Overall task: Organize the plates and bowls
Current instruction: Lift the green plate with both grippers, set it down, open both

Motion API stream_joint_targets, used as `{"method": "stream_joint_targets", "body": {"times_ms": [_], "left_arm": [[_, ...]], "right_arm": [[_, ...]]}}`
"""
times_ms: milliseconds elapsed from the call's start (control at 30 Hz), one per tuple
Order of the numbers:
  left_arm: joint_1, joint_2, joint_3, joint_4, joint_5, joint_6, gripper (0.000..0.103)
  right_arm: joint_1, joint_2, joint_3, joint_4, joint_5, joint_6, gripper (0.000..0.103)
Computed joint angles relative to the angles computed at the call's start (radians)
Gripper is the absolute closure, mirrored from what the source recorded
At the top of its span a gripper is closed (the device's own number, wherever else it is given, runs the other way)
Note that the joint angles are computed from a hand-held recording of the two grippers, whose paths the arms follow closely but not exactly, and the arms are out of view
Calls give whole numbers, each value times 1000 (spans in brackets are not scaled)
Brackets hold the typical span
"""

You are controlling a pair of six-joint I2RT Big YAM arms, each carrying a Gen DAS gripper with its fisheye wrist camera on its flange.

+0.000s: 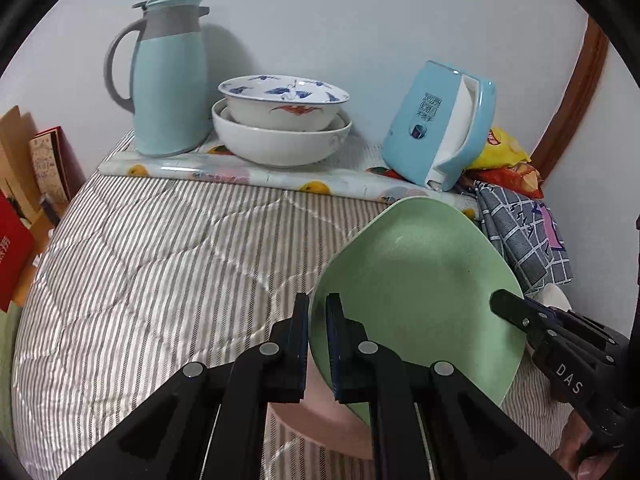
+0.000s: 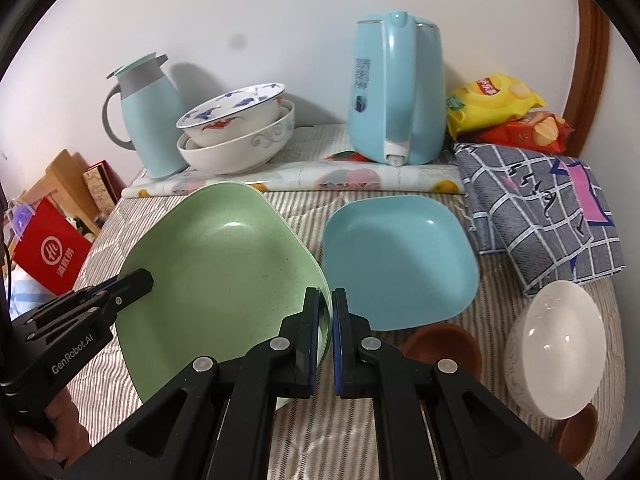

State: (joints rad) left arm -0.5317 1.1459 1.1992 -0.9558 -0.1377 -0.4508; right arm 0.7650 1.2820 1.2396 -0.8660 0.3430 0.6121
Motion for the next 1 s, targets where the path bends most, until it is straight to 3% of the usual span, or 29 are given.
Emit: {"method": "stream_joint_targets", "body": {"times_ms": [1000], "left_arm": [[40, -6, -100, 15, 49, -48, 94]], "right_arm": [[-3, 101, -10, 3, -80, -12, 94]]}}
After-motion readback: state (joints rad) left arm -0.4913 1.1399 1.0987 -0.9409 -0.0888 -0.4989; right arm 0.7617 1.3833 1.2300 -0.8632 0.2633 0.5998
